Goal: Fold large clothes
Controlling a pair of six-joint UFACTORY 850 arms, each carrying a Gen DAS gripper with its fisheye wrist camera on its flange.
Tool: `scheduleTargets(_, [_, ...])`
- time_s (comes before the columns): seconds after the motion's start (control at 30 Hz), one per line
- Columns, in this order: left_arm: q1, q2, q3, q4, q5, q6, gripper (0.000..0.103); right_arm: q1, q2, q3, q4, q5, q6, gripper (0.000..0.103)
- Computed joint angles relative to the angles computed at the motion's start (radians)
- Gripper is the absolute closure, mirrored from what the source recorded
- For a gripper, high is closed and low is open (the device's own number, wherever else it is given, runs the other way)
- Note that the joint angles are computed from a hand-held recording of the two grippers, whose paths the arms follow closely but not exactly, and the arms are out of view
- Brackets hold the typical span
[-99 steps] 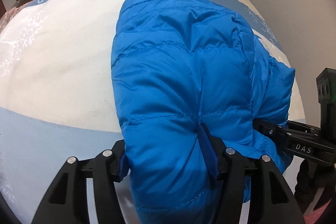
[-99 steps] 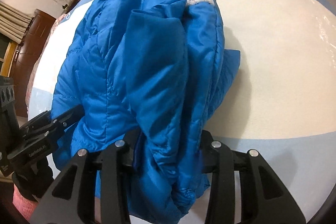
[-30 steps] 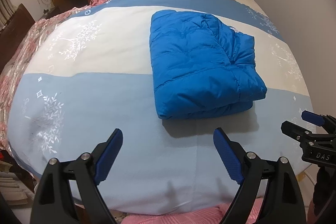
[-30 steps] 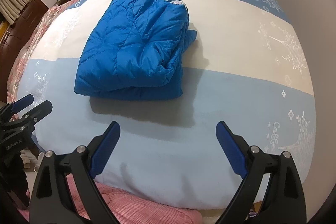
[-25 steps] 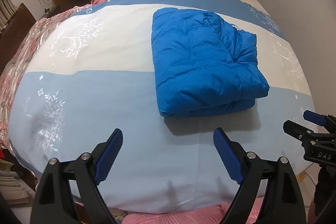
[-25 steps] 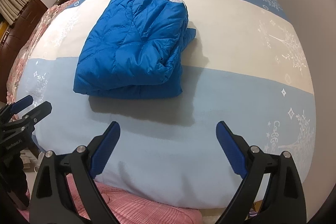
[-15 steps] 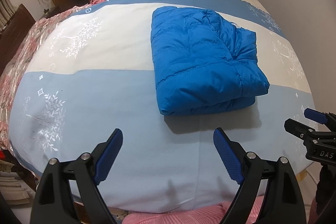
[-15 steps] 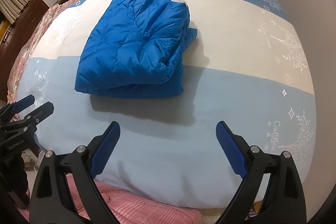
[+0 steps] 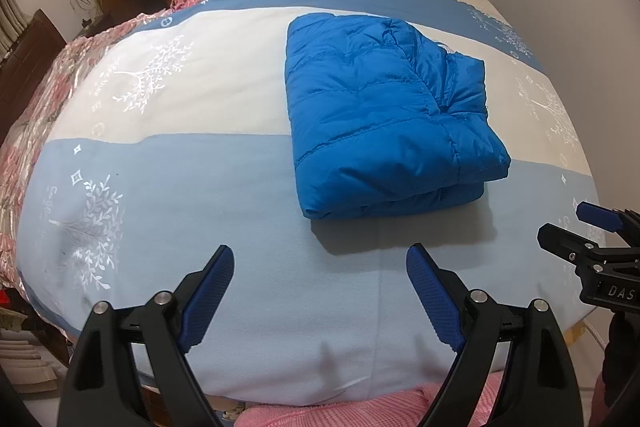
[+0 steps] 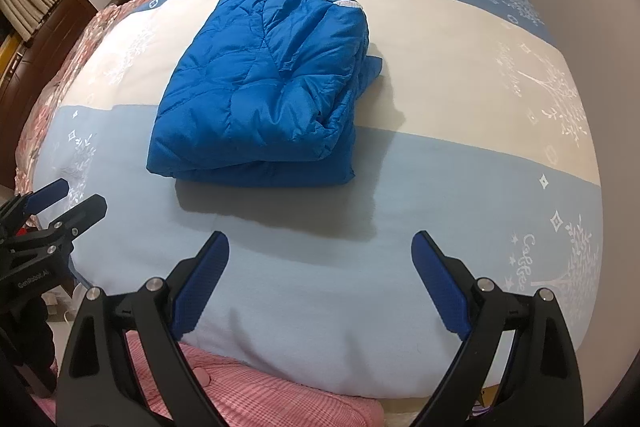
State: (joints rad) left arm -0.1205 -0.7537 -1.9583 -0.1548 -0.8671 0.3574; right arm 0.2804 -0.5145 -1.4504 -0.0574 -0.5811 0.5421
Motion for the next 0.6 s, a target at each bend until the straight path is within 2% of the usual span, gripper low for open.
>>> scheduleTargets(0.6, [-0.001, 0.0, -0.001, 0.002, -0.002, -0.001, 0.015, -0.004, -0.008, -0.008, 0.016, -0.004, -0.026, 0.011])
